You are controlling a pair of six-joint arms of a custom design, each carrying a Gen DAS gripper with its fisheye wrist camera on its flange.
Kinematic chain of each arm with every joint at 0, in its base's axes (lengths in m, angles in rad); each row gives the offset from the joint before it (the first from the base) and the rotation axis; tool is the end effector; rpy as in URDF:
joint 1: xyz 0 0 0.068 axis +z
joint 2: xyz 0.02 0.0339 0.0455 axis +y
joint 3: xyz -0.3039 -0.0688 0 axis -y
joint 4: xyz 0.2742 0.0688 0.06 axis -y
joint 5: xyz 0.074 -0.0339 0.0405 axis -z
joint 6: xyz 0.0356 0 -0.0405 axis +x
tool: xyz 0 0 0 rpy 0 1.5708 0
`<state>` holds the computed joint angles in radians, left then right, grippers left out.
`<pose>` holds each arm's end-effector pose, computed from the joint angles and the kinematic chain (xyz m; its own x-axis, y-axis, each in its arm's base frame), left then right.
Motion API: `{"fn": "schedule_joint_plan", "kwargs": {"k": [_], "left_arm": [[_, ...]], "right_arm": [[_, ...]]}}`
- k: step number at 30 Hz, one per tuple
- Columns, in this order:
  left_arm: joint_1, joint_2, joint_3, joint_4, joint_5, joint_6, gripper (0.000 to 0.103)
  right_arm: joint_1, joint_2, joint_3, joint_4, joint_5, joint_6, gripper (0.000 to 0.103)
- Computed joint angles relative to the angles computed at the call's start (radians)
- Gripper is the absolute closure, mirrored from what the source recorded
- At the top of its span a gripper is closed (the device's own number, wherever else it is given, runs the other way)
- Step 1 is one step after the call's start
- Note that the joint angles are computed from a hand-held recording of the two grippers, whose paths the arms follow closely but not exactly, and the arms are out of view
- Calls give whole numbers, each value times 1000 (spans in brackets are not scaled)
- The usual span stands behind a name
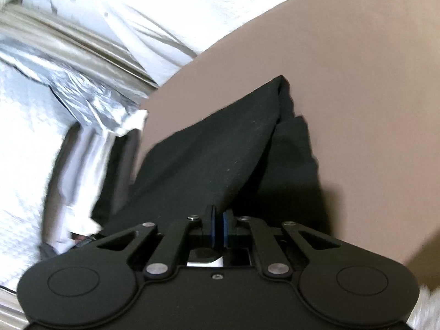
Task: Fold clothes
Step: 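Hold the folded black garment edge with the left gripper and press it flat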
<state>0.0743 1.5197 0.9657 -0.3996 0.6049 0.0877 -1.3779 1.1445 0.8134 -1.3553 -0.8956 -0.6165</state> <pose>0.3296 0.0042 0.2395 -0.7867 0.0137 -0.6171 0.3374 0.8468 -0.4113 0.0583 -0.1537 0.2622 -0.5200 0.7772 -0.3542 0.4045 0.5893 0.6993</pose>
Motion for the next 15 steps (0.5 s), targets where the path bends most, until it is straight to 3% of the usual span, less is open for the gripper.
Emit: {"fn": "schedule_joint_plan", "kwargs": {"k": [2, 4, 7, 13, 15], "left_arm": [[17, 67, 52, -113, 8, 31, 99], [-19, 135, 97, -208, -82, 55, 98], [-59, 82, 61, -162, -147, 79, 98], [-30, 47, 39, -170, -116, 69, 94], [-43, 54, 48, -181, -134, 73, 89]], "right_arm": [[-22, -34, -3, 4, 55, 25, 95], [24, -85, -44, 89, 138, 82, 95], [41, -62, -69, 102, 170, 101, 95], [-20, -91, -18, -36, 161, -55, 95], [83, -133, -59, 84, 288, 96, 91]]}}
